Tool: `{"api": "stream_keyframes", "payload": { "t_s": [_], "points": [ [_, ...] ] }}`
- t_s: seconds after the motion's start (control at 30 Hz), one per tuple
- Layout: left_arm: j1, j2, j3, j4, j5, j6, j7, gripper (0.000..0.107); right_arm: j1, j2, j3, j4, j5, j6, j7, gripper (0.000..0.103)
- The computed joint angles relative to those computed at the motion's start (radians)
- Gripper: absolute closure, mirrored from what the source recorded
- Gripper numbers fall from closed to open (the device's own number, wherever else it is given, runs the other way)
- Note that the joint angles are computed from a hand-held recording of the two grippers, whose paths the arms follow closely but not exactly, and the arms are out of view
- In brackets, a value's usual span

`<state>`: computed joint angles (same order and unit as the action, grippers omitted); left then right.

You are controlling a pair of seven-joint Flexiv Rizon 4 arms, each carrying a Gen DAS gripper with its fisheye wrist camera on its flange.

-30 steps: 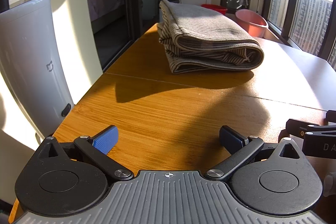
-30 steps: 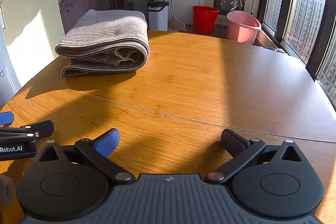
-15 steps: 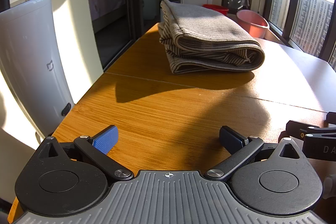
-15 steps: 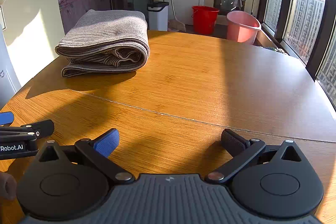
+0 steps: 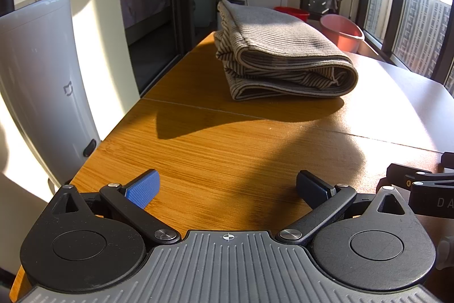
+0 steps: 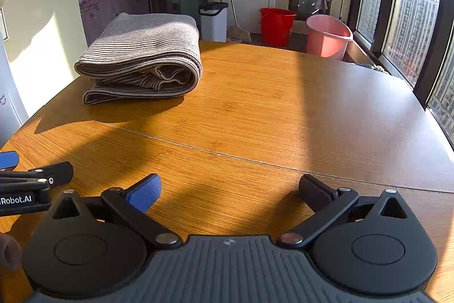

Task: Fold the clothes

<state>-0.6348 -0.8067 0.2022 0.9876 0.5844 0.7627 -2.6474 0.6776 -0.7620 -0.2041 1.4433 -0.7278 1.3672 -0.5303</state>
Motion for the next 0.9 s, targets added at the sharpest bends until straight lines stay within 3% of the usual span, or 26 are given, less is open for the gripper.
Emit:
{"api": "stream_keyframes", "payload": {
  "t_s": [0.63,0.9],
  "points": [
    [-0.001,-0.001,-0.003,-0.002,-0.002,-0.002,0.002,0.004,0.006,0.004,-0.010,0.008,-0.005,0.005,0.008,0.000],
    [0.005,0.014,0.000,0.033,0.000,0.052,-0.029,0.004,0.015,0.008,-0.025,0.016,-0.023,0.007,0.036,0.000]
  ]
}}
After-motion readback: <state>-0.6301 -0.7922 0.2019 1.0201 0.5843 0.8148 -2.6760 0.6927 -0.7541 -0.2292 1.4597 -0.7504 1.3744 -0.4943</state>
